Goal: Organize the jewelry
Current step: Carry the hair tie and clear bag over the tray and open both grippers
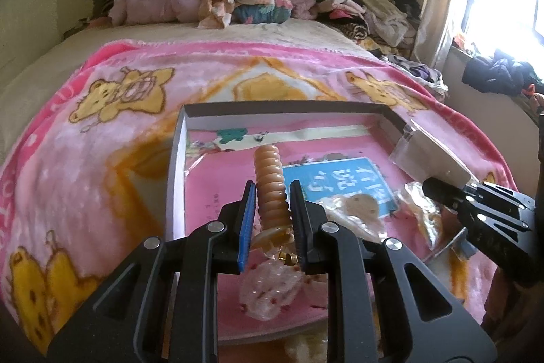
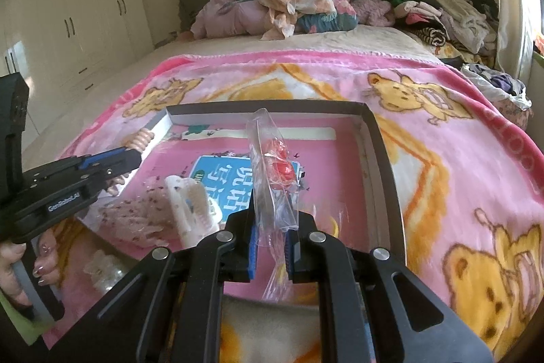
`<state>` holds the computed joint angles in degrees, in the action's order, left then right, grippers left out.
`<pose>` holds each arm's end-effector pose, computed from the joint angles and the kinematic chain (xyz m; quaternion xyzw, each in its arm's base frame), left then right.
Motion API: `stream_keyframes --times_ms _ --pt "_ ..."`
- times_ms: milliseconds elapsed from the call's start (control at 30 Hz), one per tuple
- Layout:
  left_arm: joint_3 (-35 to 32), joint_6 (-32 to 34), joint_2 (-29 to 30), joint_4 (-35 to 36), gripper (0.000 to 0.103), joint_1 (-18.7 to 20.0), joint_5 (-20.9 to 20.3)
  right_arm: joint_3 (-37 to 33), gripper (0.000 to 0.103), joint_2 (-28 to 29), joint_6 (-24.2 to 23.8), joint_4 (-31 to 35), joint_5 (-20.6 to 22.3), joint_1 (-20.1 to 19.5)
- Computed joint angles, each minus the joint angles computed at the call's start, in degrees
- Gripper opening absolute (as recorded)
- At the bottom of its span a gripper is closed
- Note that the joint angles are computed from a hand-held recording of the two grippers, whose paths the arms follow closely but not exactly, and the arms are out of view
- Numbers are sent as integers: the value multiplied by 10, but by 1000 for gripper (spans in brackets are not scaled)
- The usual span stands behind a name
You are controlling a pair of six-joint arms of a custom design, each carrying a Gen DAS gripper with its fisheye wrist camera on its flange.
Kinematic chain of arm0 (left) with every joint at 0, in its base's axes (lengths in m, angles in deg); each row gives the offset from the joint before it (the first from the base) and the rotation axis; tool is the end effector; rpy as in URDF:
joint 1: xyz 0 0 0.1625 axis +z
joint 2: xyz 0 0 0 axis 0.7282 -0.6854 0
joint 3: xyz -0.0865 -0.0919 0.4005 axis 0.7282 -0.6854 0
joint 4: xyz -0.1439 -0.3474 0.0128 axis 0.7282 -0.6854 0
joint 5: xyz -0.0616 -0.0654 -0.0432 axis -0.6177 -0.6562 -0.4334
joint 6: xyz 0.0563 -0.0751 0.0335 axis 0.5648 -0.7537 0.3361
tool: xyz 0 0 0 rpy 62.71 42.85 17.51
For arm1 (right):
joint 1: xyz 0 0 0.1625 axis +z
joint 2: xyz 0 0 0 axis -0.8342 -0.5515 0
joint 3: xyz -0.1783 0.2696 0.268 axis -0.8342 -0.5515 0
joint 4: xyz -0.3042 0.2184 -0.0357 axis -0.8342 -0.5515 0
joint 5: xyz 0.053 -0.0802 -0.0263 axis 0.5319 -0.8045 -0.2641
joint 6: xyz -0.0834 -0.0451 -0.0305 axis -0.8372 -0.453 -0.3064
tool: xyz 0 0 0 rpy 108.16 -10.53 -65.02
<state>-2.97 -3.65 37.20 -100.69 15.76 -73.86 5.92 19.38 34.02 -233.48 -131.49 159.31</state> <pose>-0.1817 -0.7705 0.2237 0.1981 0.8712 -0.3660 0.2606 0.2758 -0.7889 0.1283 0.2541 -0.8772 0.3338 0.2337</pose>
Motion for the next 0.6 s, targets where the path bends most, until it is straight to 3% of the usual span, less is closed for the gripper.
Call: stream_keyframes --times_ms 200,467,600 --pt "-1 -3 1 4 13 6 1 -52 12 28 21 46 -18 -3" --pt "8 -10 1 7 14 9 16 -50 16 29 33 57 -18 -5" --pt "18 -21 -5 5 14 12 15 -17 32 16 20 20 -21 -1"
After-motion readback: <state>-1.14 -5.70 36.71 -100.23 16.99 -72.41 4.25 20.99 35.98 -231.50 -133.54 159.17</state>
